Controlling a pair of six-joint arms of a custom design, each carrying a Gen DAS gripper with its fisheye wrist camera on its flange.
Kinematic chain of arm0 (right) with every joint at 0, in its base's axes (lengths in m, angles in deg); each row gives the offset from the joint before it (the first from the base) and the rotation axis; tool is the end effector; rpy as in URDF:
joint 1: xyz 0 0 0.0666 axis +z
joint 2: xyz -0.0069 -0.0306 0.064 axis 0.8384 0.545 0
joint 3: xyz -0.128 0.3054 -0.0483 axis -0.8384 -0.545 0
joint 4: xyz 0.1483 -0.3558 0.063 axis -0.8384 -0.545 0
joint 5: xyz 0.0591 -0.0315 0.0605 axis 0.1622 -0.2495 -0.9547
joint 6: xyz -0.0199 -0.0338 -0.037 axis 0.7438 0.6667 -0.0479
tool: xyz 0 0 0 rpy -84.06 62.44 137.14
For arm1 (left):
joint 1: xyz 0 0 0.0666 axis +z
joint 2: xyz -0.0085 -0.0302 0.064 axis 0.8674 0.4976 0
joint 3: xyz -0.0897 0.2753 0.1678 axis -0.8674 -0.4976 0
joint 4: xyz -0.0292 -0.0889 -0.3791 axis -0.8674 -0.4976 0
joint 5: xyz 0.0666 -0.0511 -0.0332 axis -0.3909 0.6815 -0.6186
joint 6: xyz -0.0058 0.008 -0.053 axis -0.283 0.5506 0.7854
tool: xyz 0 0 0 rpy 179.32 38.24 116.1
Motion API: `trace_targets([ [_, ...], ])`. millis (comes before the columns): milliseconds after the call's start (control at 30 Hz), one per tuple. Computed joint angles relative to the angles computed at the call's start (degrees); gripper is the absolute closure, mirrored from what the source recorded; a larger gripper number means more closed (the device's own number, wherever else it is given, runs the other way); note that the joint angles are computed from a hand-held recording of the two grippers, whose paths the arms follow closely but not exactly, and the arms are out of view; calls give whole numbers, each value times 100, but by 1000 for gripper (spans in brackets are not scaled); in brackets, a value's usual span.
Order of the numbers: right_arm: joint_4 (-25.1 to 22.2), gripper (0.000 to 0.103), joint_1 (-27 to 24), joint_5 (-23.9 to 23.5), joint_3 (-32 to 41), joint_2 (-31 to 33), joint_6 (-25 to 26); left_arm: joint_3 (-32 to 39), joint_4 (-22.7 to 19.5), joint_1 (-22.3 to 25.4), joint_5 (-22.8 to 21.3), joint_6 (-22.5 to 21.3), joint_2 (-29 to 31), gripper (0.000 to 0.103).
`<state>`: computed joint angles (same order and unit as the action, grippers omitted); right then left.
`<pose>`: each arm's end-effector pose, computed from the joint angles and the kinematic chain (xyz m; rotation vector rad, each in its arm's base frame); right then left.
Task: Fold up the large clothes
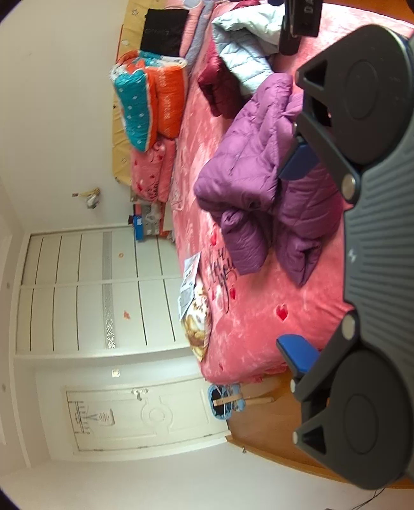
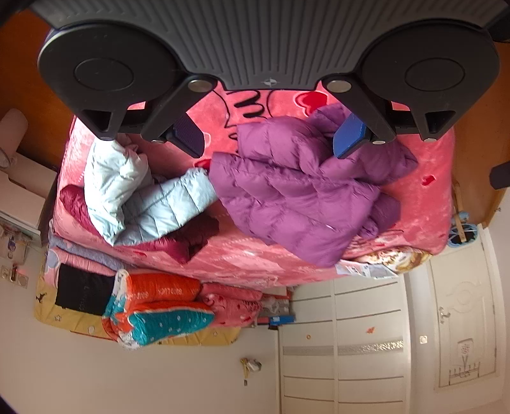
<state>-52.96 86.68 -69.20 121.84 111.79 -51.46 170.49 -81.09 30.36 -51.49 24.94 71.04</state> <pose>0.4888 0.2700 0.5321 -0.2715 1.9954 0.2049 0.4759 -0.2417 0.5236 -0.3433 1.9190 0.3461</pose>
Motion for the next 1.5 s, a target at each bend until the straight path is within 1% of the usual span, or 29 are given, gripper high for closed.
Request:
trace_targets([
  [133,130,0,98,-26,-66,-146,107,-43,52,-14,-117,-20,-96,1],
  [200,201,0,34,-128,-24,-103,213,-116,140,-33,-228,-75,-156,1],
  [433,451,0,99,-224,-140,-214,290,-308,369,-87,-516,-173,-335,1],
  [500,531,0,114,-278,-195,-250,277,-288,356,-93,-560,-164,-333,1],
  [633,677,0,59,-453,-238,-238,283,-319,381,-97,-548,-157,-364,1],
  [767,804,0,29,-621,-344,-286,256,-293,314,-102,-560,-99,-342,1],
  [1167,1059,0,11,-758,-543,-364,272,-254,168,-65,-466,30,-271,1],
  [1267,1251,0,-58,-863,-703,-400,252,-193,91,-42,-404,120,-209,1],
  [1367,1359,0,-130,-845,-782,-338,251,-151,51,-22,-312,161,-125,1],
  [1433,1489,0,-176,-810,-898,-310,262,-148,78,-6,-208,150,-67,1],
  [1500,1517,0,-228,-753,-946,-238,244,-208,186,2,-92,105,-30,1],
])
